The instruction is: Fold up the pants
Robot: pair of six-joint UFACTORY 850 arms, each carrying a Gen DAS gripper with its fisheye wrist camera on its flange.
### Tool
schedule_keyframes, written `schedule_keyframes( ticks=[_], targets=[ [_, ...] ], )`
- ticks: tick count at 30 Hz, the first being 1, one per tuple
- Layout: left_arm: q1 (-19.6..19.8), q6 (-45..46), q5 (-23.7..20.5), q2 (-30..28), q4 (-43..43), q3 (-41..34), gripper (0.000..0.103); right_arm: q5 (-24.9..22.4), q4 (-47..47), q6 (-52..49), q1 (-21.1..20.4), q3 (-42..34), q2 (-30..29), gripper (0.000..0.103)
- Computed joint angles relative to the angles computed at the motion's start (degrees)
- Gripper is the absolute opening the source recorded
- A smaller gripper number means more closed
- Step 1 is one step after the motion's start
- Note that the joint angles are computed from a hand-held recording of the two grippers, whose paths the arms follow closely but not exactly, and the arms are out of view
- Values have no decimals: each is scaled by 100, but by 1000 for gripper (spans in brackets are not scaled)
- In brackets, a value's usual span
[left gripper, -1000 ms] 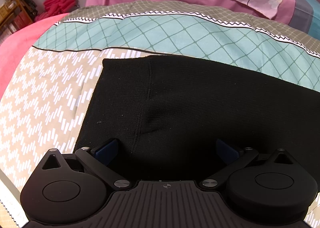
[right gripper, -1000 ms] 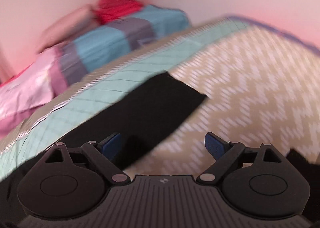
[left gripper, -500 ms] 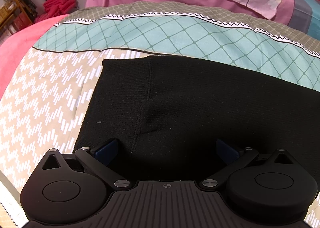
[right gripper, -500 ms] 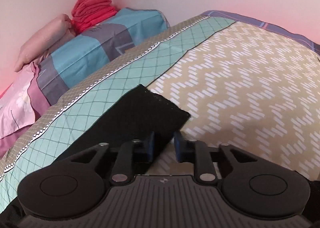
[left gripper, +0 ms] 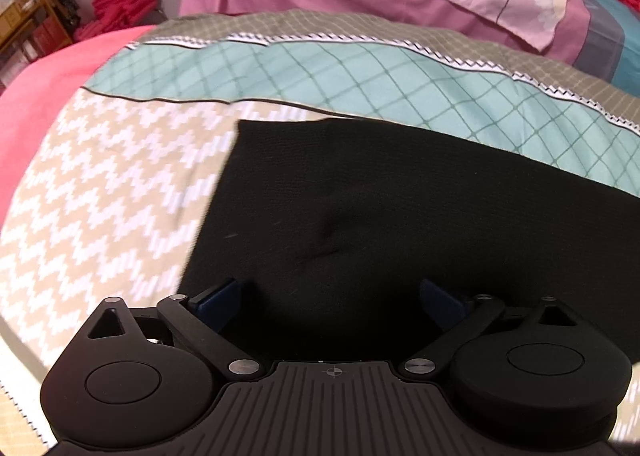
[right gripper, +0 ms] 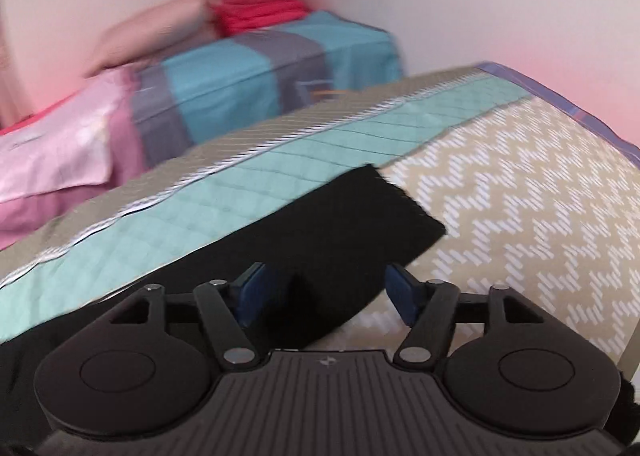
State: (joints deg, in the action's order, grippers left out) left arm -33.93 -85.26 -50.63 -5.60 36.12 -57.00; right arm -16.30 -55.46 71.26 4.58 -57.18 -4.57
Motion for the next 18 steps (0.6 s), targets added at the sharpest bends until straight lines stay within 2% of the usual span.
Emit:
schedule_keyframes(
  ticks=[2,6,11,16,18],
  targets=[
    [-155,-177,-51,274,109,201,103,3,163,-426,101,215,289,74],
    [-464,-487,-206,729,174,513,103,0,583,-669,287,719,917,79],
    [-829,-764,-423,1102,288,793,103,-495,658,-504,437,1461,1863,79],
    [-916,-582,-319,1135,78,1018,103,-978,542,-141,476,1926,2423,79],
    [-845,-384,-263,1041,-130,1089,103,-950,975,-675,381,2015,2443,79]
  ],
)
